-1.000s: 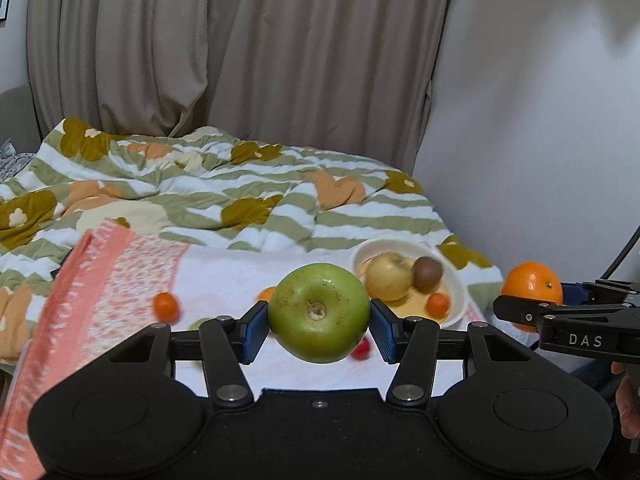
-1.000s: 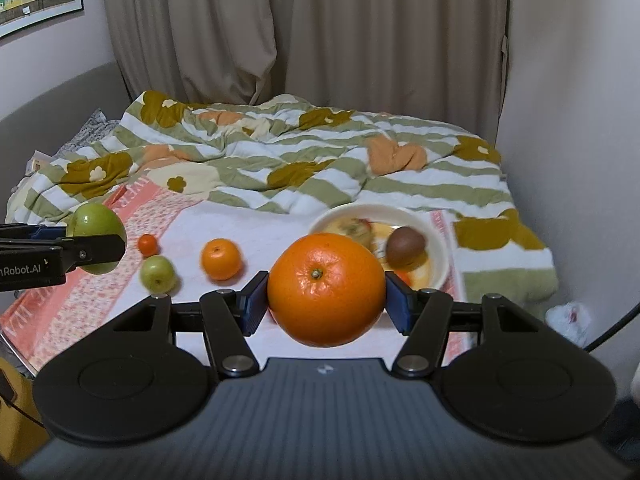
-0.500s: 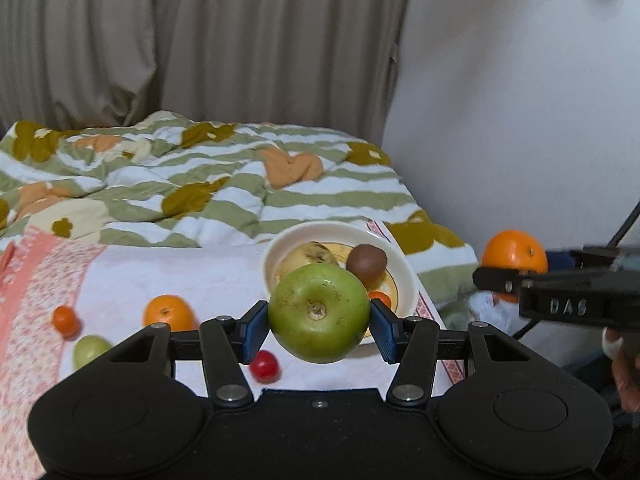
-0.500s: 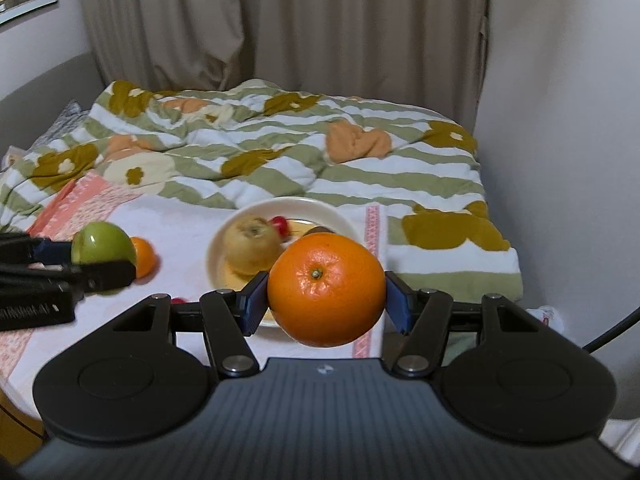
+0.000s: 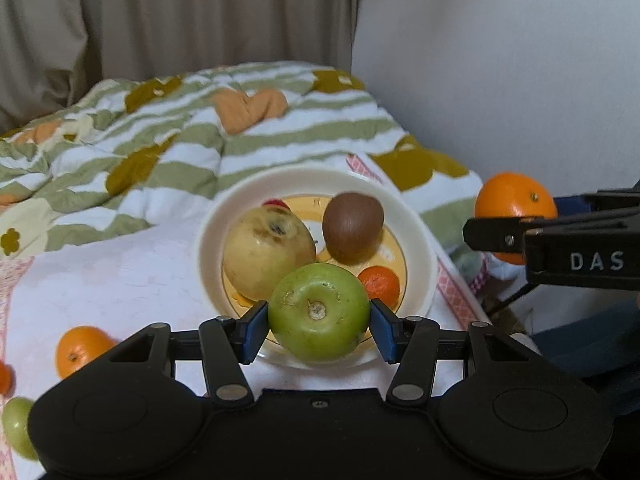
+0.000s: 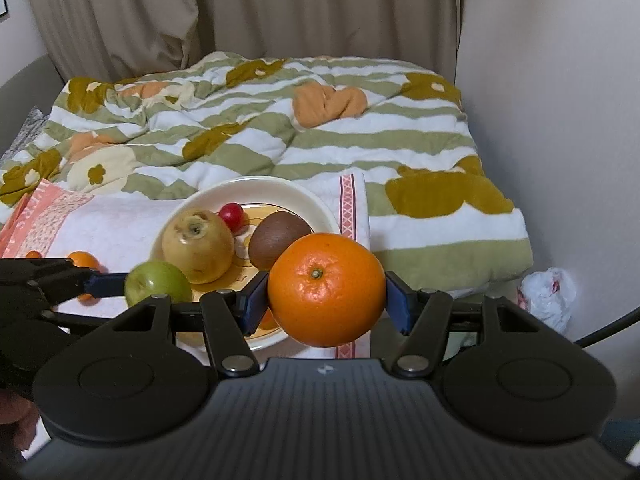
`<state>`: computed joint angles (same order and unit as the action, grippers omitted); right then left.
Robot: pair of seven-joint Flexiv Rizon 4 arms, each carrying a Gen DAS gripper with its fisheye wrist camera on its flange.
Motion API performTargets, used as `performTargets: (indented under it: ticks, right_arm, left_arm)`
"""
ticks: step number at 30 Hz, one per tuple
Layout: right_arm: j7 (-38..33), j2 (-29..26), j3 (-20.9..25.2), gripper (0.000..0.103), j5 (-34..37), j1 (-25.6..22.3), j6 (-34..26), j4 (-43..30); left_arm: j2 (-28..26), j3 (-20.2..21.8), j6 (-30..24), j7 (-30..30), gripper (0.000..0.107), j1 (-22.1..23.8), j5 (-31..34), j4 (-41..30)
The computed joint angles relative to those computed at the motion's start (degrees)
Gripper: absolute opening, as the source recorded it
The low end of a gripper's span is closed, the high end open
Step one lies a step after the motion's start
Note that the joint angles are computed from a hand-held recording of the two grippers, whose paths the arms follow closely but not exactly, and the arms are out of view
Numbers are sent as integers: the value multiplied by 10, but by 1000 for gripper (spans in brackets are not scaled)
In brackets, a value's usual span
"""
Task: Organize fruits
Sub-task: 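Carry the green apple and large orange over the white bowl, then release the green apple into the bowl while the right tool lowers the orange in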
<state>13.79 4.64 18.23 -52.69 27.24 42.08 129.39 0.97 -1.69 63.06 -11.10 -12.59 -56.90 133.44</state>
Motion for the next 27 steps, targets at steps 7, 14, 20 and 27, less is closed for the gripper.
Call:
performTargets:
  ticks: [7,14,20,27]
  right_arm:
    - [-7,-19,-14,75,0,-9,25,0]
    - [-7,-25,-20,75,2,-13,32,1]
    - [-11,-22,-20,75,2,-16,32,2]
    - [-20,-21,-22,75,-10,-20,37,0]
  left_arm:
    - [-35,-12,5,-10,58,6,31,-18]
    - [-53,-21,5,-23,58,10,61,-26]
    - [-49,-23,-12,-21,91,15,46,-29]
    - [-14,-12,4,16,98,3,11,-7]
